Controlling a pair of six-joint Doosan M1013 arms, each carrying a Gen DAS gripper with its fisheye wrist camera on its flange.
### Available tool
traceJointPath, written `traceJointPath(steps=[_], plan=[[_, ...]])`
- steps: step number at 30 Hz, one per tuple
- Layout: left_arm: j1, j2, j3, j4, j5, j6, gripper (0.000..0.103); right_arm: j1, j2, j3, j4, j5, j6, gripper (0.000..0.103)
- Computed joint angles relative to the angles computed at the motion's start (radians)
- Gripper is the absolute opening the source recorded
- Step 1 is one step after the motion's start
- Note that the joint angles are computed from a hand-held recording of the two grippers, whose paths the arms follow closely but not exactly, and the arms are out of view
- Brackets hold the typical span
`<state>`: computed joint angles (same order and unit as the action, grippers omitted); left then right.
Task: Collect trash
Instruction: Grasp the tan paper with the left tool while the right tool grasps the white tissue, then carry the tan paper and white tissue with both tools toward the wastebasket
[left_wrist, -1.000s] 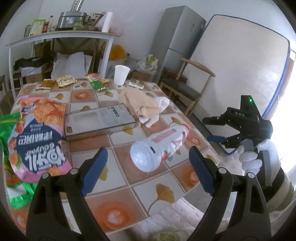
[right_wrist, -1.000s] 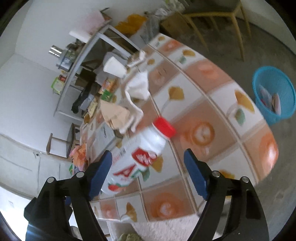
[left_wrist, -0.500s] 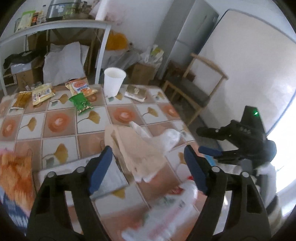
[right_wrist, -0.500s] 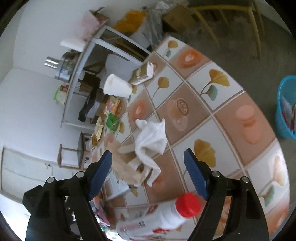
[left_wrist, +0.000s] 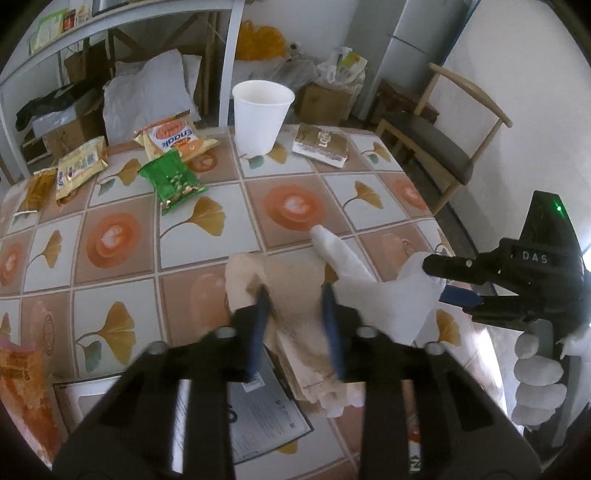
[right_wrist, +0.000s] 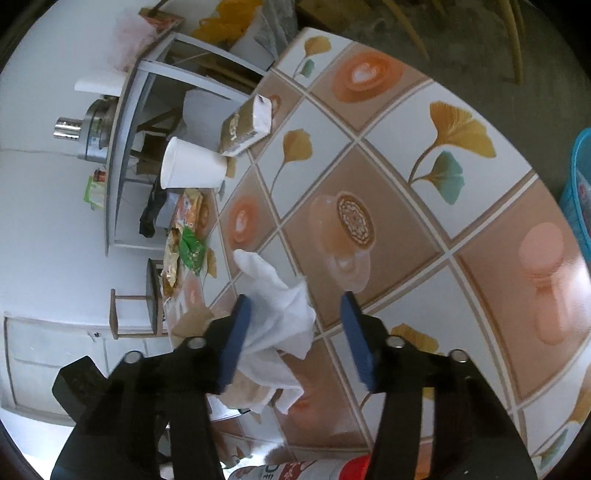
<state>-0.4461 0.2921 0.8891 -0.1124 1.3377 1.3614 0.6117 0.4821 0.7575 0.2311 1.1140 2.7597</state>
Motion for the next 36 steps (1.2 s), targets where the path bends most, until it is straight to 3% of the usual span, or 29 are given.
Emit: traceJointPath(steps=[4,10,17,30,36], plan=[[0.008,-0.006,0.008,-0.019,-0.017,0.001,0.01,-0.003,-0.014,0.032,0.018,-0.042,-0.003,0.026],[0.01,-0.027,0.019,-0.035,-0.077,0.022,0.004,0.001,-0.038,0.058,-0.006,-0.091,-0.007,0.01],[0.009,-0.053,0.02,-0.044,-0.151,0.031,0.004,0.015,-0.063,0.058,-0.057,-0.145,-0.032,0.007],[-0.012,-0.1,0.004,-0.019,-0.236,0.061,0.004,0.051,-0.075,-0.037,-0.215,-0.114,-0.07,0.006],[-0.024,-0.12,0.001,-0.031,-0.257,0.081,0.004,0.065,-0.119,-0.018,-0.318,-0.14,-0.038,0.006]])
